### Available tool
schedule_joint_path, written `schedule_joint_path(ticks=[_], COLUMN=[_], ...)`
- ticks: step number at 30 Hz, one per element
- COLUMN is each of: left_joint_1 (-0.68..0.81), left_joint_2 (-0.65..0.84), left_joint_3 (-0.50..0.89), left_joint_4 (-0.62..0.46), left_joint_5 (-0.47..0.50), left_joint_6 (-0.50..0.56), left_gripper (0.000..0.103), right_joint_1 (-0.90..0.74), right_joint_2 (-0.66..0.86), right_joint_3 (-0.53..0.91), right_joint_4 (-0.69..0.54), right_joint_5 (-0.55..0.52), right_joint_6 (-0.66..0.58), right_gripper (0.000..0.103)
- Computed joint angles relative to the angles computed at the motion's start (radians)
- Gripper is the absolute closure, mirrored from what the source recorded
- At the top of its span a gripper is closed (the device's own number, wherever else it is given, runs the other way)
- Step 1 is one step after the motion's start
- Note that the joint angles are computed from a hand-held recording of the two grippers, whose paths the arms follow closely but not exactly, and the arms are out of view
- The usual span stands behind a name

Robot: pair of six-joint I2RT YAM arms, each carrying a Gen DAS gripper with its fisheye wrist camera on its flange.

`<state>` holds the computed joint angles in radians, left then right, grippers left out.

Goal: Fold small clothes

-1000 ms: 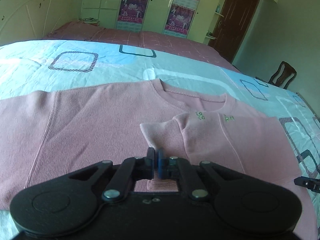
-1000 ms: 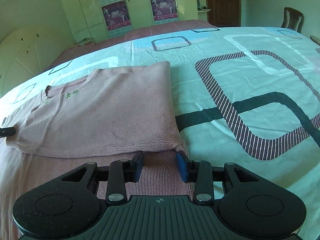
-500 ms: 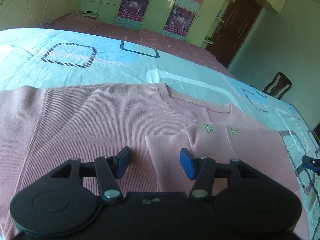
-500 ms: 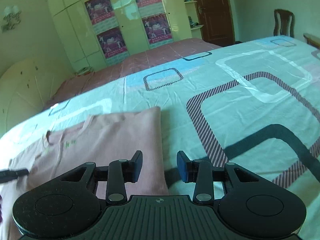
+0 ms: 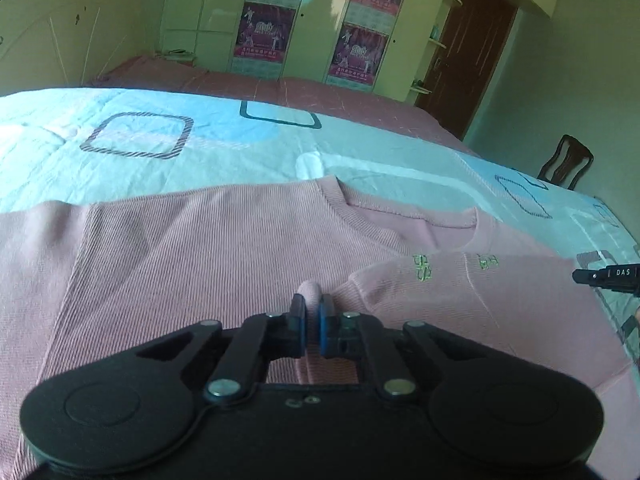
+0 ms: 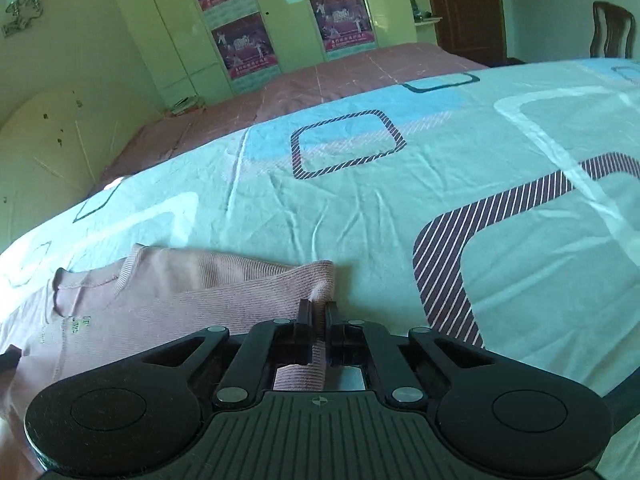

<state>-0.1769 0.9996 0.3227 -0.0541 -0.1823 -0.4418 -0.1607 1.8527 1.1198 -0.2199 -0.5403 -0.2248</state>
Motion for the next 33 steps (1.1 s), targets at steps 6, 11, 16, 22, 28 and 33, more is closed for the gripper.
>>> schedule_joint_path(ticks=[6,11,16,22,28,33], left_joint_1=[-0.14,-0.276,-0.23,-0.27,-0.454,-0.511], left_joint_2=[-0.061,0.225,0.299,0.273,0.132,0.146], left_joint_3=[0.074,0.233,0.244,0.254,0.221,0.159], left_joint_4=[-0.116,-0.009,-0.049,-0.099,-0.197,-0.238], left_joint_5=[-0.241,-0.135,-0.158,-0.194,-0.353,-0.354], left_joint_6=[-0.079,0.032,0.047,0.141,-0.024,-0.114], left_gripper=[0.048,0.038,0.053,0.047,0.032,0.035], right_joint_1=[0.009,0.15,0.121,0.04,-0.001,-0.028], right_joint_2=[-0.12,-0.117,-0.065,0.002,-0.216,-0.315], right_joint_3=[-0.105,-0.13,-0.096,0.032,-0.153,-0.303], right_joint_4=[0.079,0.035,0.104,-0.045,-0.097,-0.082], right_joint_5=[-0.047,-0.055,0.12,0.078,0.029,0.069], right_joint_6=[-0.016,-0.104,-0.032,-0.125,-0.221,-0.245], right_gripper=[0.1,0.099,0.079,0.078,0.079,0.082])
